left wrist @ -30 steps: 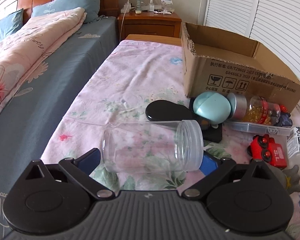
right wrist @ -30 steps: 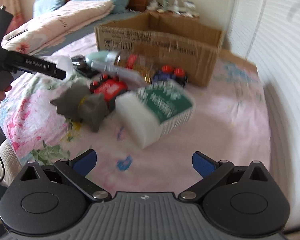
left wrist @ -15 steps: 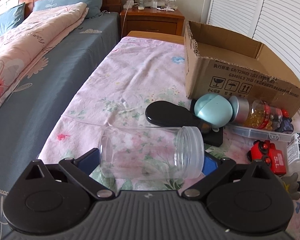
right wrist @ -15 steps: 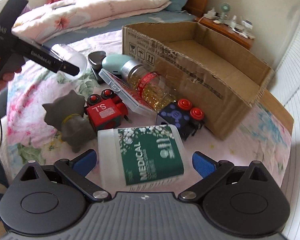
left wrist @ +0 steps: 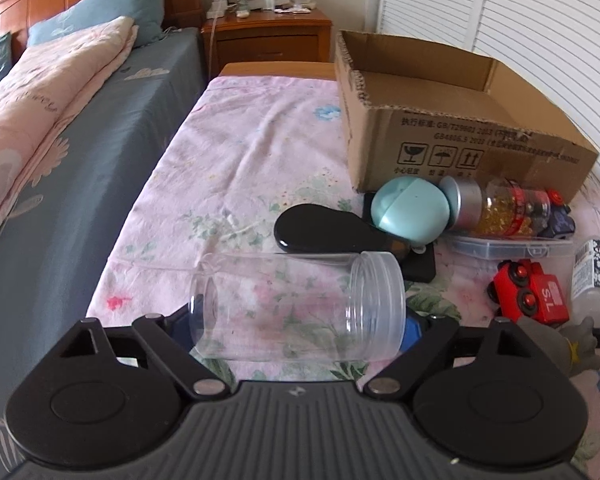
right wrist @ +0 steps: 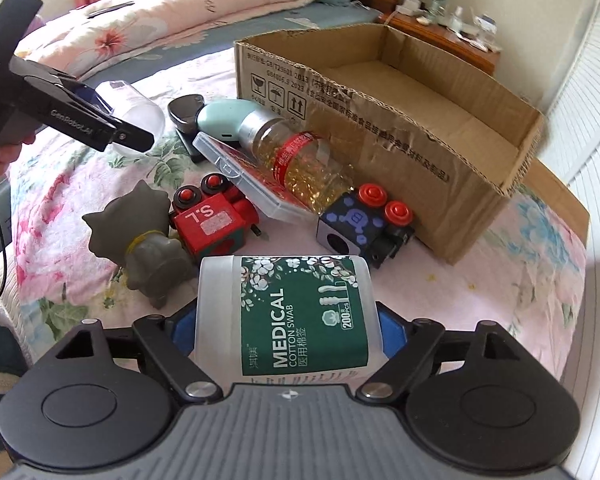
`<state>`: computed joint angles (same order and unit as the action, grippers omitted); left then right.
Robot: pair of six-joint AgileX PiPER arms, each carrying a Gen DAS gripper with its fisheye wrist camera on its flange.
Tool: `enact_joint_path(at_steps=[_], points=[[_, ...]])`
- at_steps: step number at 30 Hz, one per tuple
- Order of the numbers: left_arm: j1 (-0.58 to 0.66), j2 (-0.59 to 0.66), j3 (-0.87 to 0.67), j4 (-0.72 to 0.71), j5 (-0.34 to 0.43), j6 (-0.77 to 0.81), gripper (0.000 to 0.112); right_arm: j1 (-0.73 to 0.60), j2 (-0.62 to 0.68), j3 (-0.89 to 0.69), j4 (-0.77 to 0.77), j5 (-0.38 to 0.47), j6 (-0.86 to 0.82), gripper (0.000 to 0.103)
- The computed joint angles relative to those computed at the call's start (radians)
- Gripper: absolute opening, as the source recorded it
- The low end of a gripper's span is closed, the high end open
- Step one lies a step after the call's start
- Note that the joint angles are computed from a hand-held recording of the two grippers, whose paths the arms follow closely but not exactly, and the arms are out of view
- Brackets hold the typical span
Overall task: Organize rigid objects
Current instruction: 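Grasp the white-green MEDICAL tub with the right tool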
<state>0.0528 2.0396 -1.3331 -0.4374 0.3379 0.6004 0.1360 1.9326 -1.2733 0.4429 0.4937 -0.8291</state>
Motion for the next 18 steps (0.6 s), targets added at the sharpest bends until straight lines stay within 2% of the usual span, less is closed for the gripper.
enact_joint_path(at_steps=[5,11,14,18], points=[[0.022,-0.028,-0.03,-0.047,0.093,0.14,0.09,0.02,-0.035,0.012,-0.073,0.027,0.092,0.086],[0.042,-0.057,-0.12,-0.074,0.248,0.257,0.09,0.032,-0.095,0.024,-0.108,0.033,0.161,0.086],[0.031,-0.056,-0.19,-0.083,0.286,0.295,0.09,0.03,-0.12,0.005,-0.105,0.035,0.185,0.086],[0.007,0.005,-0.362,-0.087,0.382,0.286,0.09,0.025,-0.142,-0.035,-0.087,0.022,0.201,0.086]])
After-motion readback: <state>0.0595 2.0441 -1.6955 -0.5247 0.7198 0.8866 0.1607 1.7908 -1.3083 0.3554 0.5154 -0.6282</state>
